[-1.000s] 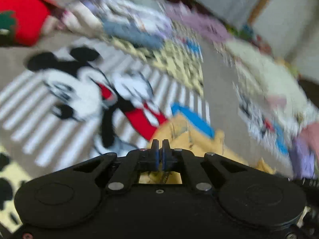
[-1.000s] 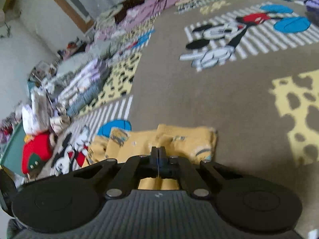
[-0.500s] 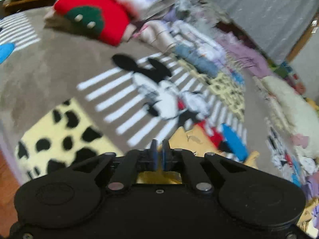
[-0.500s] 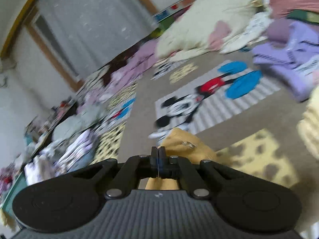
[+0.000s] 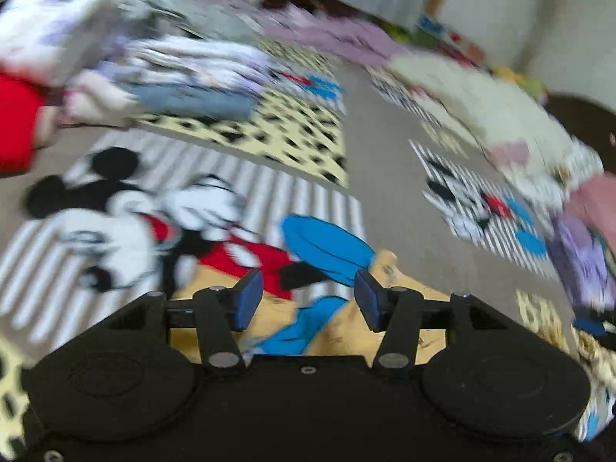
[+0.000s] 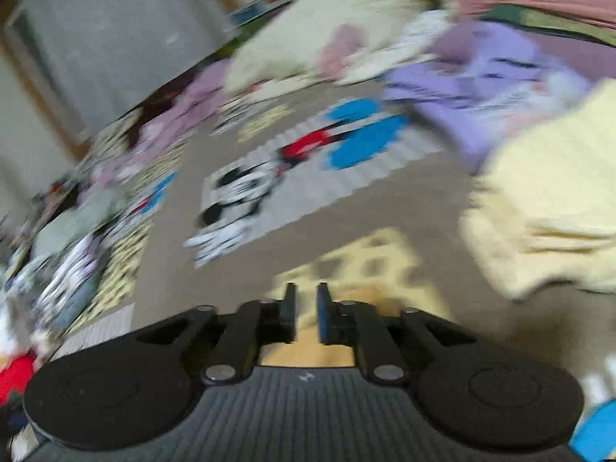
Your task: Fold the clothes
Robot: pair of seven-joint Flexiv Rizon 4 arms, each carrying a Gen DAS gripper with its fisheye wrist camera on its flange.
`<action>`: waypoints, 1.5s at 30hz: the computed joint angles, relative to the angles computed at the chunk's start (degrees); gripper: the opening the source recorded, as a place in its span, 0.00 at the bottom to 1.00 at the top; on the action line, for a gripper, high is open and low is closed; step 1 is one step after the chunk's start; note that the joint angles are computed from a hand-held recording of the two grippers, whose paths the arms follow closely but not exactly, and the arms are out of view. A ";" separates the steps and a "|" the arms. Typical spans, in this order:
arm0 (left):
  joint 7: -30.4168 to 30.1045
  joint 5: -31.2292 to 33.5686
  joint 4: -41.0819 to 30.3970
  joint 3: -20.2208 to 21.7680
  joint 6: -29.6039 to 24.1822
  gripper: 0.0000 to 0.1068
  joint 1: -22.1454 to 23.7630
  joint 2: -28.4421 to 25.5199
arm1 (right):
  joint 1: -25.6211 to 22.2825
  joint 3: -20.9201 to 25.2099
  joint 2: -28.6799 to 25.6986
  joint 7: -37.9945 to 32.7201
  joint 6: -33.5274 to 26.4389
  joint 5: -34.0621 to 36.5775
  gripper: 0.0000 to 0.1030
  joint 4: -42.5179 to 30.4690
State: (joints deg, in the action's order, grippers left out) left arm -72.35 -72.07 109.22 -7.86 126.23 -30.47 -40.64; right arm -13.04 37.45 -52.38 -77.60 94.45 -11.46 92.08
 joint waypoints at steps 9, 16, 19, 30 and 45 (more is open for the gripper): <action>1.17 7.38 -6.11 2.31 -14.02 0.48 3.57 -4.31 | 4.38 9.97 -8.97 -10.00 -21.72 -3.05 0.50 -13.06; -3.20 19.12 -5.83 -2.12 -19.52 0.14 11.07 -4.68 | 8.10 7.64 -10.27 -13.16 -25.07 0.89 0.15 -16.58; -4.47 21.24 -6.50 0.06 -20.76 0.04 9.80 -4.68 | 6.65 10.09 -10.76 -16.01 -26.27 4.24 0.13 -17.32; -13.31 29.04 -12.58 7.24 -12.76 0.04 5.90 -5.92 | 7.00 10.89 -8.73 -23.25 -22.12 12.43 0.09 -23.53; -24.12 24.25 -35.29 30.93 -31.37 0.04 -1.92 -20.75 | 25.11 -1.92 -22.99 -20.69 -38.43 12.18 0.09 -64.91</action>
